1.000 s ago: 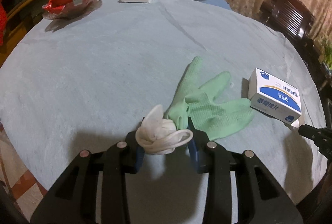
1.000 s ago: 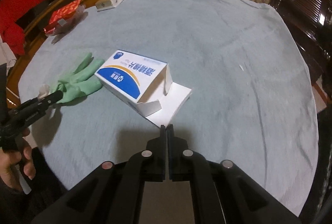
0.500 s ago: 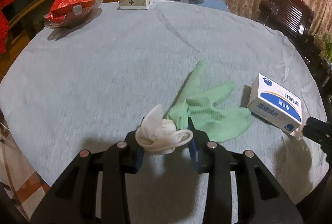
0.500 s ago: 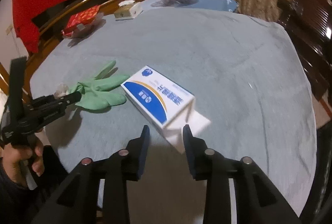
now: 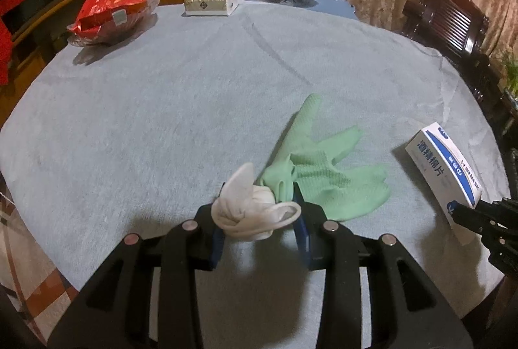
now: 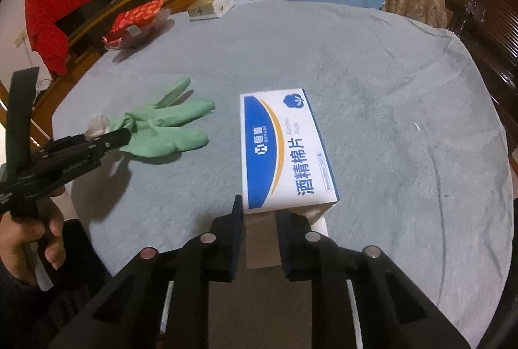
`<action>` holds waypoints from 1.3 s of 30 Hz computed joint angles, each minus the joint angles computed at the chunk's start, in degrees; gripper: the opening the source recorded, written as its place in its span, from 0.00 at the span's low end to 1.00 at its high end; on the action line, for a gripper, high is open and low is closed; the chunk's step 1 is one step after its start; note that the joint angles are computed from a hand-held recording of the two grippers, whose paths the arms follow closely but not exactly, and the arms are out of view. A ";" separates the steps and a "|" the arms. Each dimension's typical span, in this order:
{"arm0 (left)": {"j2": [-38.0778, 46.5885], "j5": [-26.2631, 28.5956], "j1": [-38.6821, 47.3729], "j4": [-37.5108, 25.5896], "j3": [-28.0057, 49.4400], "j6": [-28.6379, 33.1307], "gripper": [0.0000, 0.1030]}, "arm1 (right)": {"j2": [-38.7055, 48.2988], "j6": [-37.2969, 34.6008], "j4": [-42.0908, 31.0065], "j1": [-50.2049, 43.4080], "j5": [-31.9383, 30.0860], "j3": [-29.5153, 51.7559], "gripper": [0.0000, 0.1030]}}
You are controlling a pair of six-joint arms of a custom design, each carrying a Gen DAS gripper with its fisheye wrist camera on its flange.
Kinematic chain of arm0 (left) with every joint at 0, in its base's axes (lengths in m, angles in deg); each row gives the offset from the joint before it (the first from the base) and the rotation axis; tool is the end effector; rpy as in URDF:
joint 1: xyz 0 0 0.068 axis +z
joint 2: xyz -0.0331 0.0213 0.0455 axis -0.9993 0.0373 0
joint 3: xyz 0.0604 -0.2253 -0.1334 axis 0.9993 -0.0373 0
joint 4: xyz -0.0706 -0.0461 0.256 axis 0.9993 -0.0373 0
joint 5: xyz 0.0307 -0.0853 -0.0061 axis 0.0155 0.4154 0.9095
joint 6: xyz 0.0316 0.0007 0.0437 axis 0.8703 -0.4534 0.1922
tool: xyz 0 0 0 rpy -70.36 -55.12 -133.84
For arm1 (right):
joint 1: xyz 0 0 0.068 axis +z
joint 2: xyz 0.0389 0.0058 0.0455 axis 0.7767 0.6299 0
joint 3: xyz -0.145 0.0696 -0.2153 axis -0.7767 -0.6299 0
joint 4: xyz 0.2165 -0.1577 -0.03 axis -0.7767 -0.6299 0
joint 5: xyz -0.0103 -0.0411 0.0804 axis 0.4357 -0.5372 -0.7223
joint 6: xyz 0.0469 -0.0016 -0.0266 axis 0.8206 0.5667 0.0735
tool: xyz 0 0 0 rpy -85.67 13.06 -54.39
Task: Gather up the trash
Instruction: 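Carry the green glove and wipes box over the black bin with both tools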
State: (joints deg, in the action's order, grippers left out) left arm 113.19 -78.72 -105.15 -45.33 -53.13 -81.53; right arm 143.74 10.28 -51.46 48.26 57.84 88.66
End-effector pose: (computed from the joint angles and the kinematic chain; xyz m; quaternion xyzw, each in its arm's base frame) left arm 0.1492 -0.0359 0.0438 -0.1145 0.9412 0.0192 0.3174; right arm 0.1825 0.0070 0.0494 -0.2193 0.9227 0.1626 0.2723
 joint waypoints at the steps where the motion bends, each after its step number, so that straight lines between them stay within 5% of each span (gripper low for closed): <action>1: -2.73 -0.69 -1.11 -2.72 0.05 -0.62 0.33 | -1.42 -0.03 -1.16 -0.07 0.08 -0.07 0.19; 9: -22.65 -7.99 -15.26 -26.33 4.76 -8.54 0.33 | -21.56 -5.56 -20.58 -8.60 -3.38 0.25 0.19; 16: -16.79 -14.87 -30.64 -32.23 14.35 -16.71 0.33 | -29.37 -19.67 -37.56 -26.18 -9.08 5.18 0.19; 27: 6.99 -19.51 -47.99 -33.97 37.09 -22.57 0.33 | -10.16 -43.51 -47.80 -58.47 -15.07 22.41 0.19; 39: 29.91 -19.44 -55.49 -42.00 67.65 -22.97 0.33 | 9.84 -45.14 -48.79 -70.04 -14.28 44.43 0.19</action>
State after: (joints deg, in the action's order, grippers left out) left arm 143.09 -98.16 -160.64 -87.32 14.52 -104.50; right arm 153.57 -34.86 -100.25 -21.79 43.56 133.09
